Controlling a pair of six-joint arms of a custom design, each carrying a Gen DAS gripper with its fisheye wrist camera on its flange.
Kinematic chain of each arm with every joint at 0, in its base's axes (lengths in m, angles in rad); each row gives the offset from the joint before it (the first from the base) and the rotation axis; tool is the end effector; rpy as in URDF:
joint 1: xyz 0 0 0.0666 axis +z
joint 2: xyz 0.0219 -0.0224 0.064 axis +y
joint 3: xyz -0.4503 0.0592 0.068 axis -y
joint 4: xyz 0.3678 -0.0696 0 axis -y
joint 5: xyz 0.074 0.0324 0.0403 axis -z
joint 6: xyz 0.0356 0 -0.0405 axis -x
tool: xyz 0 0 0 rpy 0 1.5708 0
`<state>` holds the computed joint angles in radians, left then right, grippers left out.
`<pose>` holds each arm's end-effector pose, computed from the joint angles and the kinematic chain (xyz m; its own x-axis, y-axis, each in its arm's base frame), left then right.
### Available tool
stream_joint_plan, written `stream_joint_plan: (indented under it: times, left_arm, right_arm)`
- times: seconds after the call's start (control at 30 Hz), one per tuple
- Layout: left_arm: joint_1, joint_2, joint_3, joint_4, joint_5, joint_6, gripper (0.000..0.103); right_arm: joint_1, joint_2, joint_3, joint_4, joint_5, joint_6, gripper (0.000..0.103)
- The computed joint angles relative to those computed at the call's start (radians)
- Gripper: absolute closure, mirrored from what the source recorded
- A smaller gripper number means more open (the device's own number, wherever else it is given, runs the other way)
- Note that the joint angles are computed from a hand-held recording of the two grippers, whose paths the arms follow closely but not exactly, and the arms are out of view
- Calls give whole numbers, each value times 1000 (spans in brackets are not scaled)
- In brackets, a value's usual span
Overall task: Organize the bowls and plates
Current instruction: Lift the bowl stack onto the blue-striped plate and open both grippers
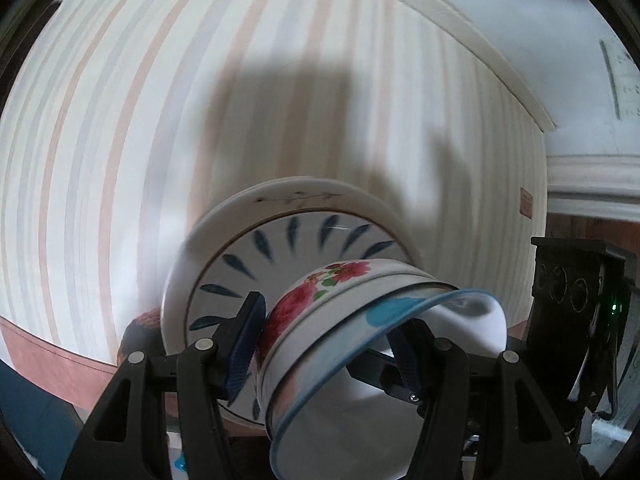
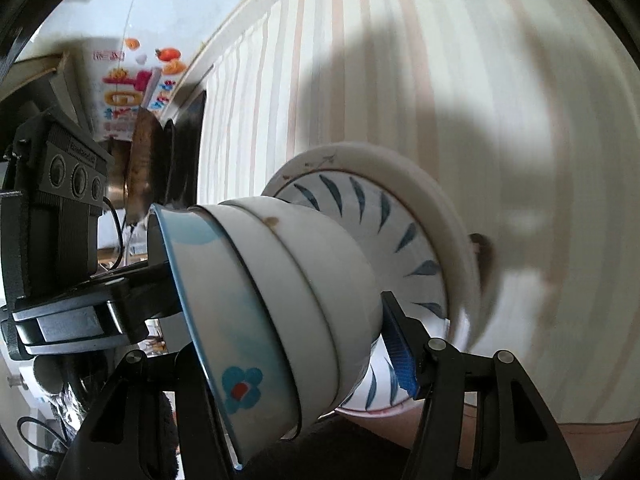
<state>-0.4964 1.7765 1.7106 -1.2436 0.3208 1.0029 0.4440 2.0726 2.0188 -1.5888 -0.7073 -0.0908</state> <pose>0.5001 -0.2841 0.4291 -0.8983 -0.4233 0.1179 -0.4345 0.8158 -0.3816 0.5844 0.3031 0.3721 -0.9228 -0.3626 0.1302 -0.2016 0.7424 0.6389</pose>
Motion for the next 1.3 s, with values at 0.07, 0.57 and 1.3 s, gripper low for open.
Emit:
stream_joint_plan:
  times: [0.07,0.57,1.3]
  left_arm:
    - [3,-8,-24,13,5,8,46]
    - [-1,-4,-49,36,-2,4,46]
    - [-132,-113,51,-178,-463,-13,25]
  right_arm:
    - [11,12,4,-6,5,0,42]
    - [41,40,16,7,38,-35,42]
    - [76,-175,-31,137,335,-90,14]
